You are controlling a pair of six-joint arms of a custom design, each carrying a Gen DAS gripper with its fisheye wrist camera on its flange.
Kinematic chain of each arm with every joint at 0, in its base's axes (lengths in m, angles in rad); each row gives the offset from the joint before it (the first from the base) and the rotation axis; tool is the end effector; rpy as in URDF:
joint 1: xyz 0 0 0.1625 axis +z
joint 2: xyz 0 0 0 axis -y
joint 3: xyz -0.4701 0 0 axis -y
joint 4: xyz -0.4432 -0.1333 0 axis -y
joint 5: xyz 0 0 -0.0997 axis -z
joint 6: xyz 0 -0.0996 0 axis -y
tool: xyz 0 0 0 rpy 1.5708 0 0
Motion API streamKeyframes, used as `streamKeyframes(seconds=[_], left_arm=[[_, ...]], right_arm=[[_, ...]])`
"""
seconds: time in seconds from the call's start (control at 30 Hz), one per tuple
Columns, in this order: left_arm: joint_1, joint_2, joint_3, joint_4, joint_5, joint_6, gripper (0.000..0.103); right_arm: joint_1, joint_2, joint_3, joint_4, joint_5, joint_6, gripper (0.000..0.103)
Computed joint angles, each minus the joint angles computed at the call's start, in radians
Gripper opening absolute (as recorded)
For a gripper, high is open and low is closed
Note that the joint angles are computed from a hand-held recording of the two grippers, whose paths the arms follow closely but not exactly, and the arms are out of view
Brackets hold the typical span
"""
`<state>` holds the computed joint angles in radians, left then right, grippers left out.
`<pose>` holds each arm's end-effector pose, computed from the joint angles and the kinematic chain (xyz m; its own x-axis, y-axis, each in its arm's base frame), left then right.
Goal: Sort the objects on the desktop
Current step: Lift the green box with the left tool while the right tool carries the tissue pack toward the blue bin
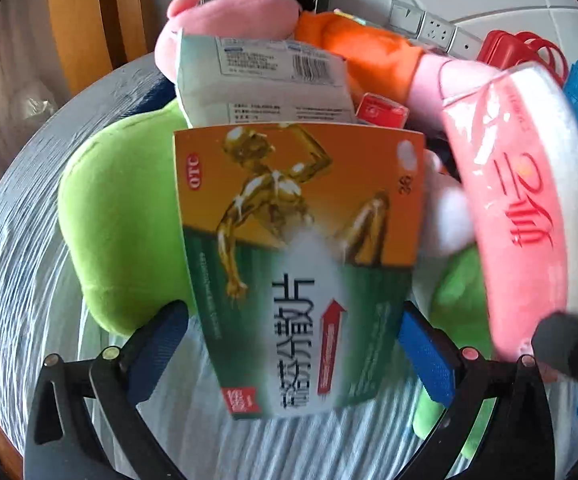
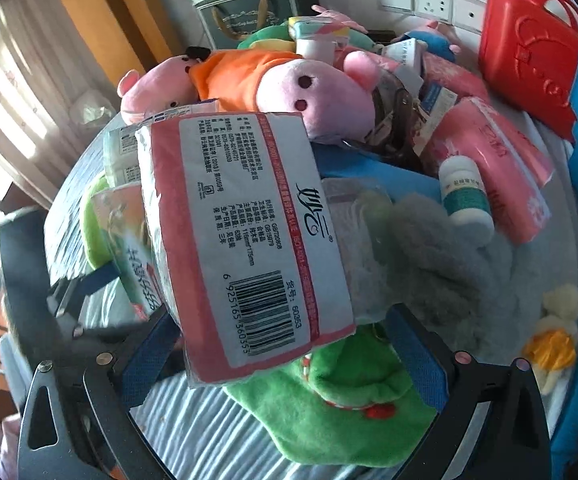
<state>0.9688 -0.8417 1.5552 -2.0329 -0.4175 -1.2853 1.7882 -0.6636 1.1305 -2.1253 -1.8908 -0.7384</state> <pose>-0.2312 -0.7327 0.1591 -0.5841 -0.6485 -0.4880 -0.0426 0.6250 -0.7795 0.2880 -0.8311 0.1671 -0.5452 -0.7863 0.2906 -0.7868 0.5996 0.1462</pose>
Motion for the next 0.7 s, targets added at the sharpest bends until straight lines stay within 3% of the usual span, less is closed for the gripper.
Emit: streamKeyframes(seconds=[0.1,0.13,0.2,0.23,0.27,0.37,0.43,0.57,0.67,0.7], left_arm=[[0.007,0.009,-0.021,0.062,-0.012,-0.044,0.103],[0.012,0.002,-0.006,0.006,-0.037,-0.021,0.103],[0.043,-0.018,0.036,-0.160,-0.156,0.031,0.102],[0.044,-0.026,0.049,-0.187,-0.165,0.022,0.102],[0.034,-0.027,0.051,-0.171,-0.133,0.018,0.094],[0.002,-0.014,-0.008,0.065,-0.054,-0.087,0.089],[-0.018,-0.012,-0.029,0.148,-0.029,-0.133,0.089],[-0.062,-0.008,-0.087,0.389,0.040,-0.255,0.088],[-0.074,-0.012,-0.107,0.433,0.050,-0.264,0.088],[-0.090,-0.036,-0.079,0.448,0.054,-0.288,0.087]], right_arm=[[0.008,0.012,0.011,-0.048,-0.030,-0.032,0.103],[0.008,0.015,0.009,-0.050,-0.028,-0.036,0.103],[0.011,0.020,0.010,-0.061,-0.028,-0.052,0.103],[0.011,0.020,0.011,-0.063,-0.029,-0.060,0.103],[0.012,0.021,0.011,-0.059,-0.026,-0.062,0.103],[0.018,0.005,0.037,-0.084,-0.031,-0.070,0.103],[0.021,-0.003,0.052,-0.110,-0.024,-0.084,0.103],[0.015,0.039,-0.020,-0.026,-0.001,-0.012,0.103],[0.018,0.036,-0.007,-0.051,-0.001,-0.013,0.103],[0.020,0.030,0.005,-0.064,-0.005,-0.015,0.097]])
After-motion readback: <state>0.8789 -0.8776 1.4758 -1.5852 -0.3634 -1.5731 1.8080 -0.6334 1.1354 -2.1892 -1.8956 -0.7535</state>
